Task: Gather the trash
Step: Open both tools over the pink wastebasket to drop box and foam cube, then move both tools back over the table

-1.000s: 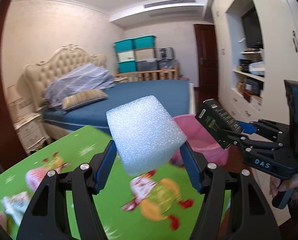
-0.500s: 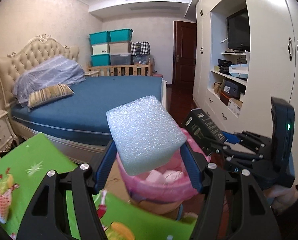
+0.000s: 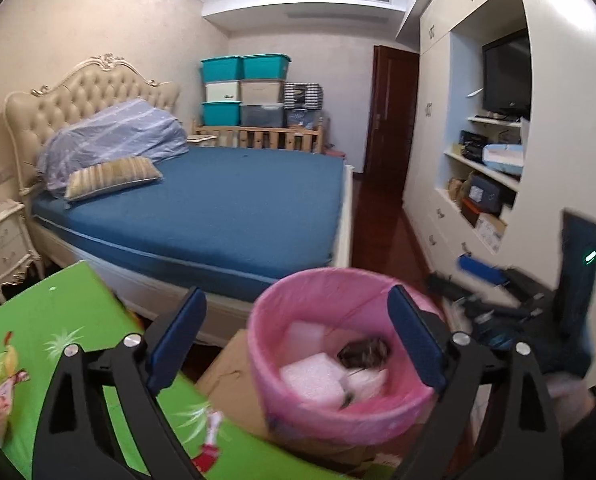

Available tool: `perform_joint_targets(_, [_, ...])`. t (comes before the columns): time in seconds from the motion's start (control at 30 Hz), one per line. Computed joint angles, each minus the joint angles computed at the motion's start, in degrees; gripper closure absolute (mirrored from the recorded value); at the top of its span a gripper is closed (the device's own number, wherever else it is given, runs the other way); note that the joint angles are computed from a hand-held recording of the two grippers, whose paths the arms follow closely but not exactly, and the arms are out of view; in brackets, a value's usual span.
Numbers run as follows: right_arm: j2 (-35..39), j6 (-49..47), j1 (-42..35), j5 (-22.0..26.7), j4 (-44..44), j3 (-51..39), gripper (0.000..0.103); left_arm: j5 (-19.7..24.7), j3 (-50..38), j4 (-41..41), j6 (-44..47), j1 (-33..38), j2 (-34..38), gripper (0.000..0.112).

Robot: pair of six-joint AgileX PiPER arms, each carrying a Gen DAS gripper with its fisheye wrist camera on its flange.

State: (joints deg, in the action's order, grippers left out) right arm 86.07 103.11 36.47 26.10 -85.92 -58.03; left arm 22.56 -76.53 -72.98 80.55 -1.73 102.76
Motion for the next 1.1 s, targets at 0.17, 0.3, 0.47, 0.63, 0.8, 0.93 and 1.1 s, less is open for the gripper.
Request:
perform_joint_targets(0.17, [-1.9, -1.7, 5.2, 3.6, 1.4, 1.0, 0.033, 0.6, 6.7, -5.0, 8.0, 5.7, -3.3, 0.014])
perform_joint_targets(0.3, [-0.9, -6.3, 9.3, 7.0, 5.0, -1.4, 0.033, 3.3, 12.1, -8.9, 13.4, 12.3, -6.0, 0.014])
perform_joint_targets(0.47, [3.1, -11.4, 13.8, 8.6, 9.0, -7.3, 0.033, 7.7, 17.4, -10.5, 18.8, 21.4, -8.9, 0.014])
perform_joint_targets(0.63, [8.1, -15.4, 17.7, 7.9, 12.8, -13.7, 0.033, 8.0, 21.4, -11.1, 23.6, 31.3, -10.5, 0.014])
perform_joint_targets(0.8, [16.6, -22.1, 21.8, 7.2, 19.9, -24.1, 0.033, 11.2, 22.5, -8.9, 25.3, 42.3, -10.7, 0.014])
perform_joint_targets(0.93, [24.2, -30.0, 25.4, 7.5, 27.1, -33.7, 0.033, 13.5, 23.9, -9.2, 30.1, 49.9, -11.9, 0.014])
perform_joint_targets(1.1, [34.7, -44.3, 29.0, 10.1, 39.9, -49.3, 0.033, 13.9, 23.5, -8.1, 34.6, 58.5, -11.1, 0.014])
